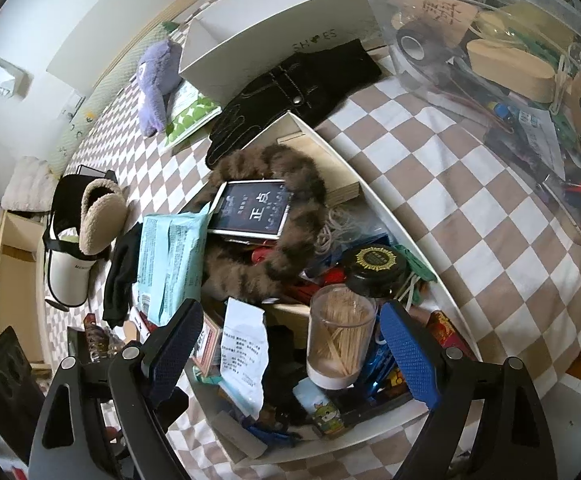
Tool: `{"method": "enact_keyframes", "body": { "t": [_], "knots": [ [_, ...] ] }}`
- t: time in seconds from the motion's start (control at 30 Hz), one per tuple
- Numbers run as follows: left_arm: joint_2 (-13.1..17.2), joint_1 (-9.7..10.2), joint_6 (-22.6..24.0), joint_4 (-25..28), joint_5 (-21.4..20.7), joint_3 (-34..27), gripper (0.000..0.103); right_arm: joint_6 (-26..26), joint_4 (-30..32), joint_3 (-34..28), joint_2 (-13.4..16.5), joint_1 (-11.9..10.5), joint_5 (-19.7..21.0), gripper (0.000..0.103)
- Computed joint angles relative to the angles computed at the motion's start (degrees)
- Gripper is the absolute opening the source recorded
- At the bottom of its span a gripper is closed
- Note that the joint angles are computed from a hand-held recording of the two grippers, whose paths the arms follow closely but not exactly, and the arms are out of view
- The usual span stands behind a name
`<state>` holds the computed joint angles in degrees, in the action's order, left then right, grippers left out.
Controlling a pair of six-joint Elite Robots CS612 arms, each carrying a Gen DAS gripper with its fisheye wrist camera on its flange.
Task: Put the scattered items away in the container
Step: 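Raise both grippers out of the box and back over the bed items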
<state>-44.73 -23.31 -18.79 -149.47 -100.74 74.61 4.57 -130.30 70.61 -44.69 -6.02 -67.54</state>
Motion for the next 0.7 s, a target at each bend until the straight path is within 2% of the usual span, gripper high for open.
{"method": "enact_keyframes", "body": {
  "t": [0.23,0.3,0.37,0.7],
  "knots": [
    [-0.66,0.08,0.07,-0.89,0.23,0.89,0.093,-0.33,-3.05,1.73,-1.10,0.62,-1.88,0.090],
    [-0.86,0.05,0.36,-1.11,0.31,1.15,0.093,0.17,-4.48,2.34,-1.38,0.74,-2.51,0.100],
    [-1.09,-0.02,0.61,-1.35,0.62,1.44,0.093,0.07,-5.05,2.66,-1.59,0.80,-2.80,0.103],
    [-2.28,-0.13,1.42,-2.73,1.60,3.15,0.093,0.50,-6.03,3.71,-2.50,0.97,-3.43,0.103]
  ]
}}
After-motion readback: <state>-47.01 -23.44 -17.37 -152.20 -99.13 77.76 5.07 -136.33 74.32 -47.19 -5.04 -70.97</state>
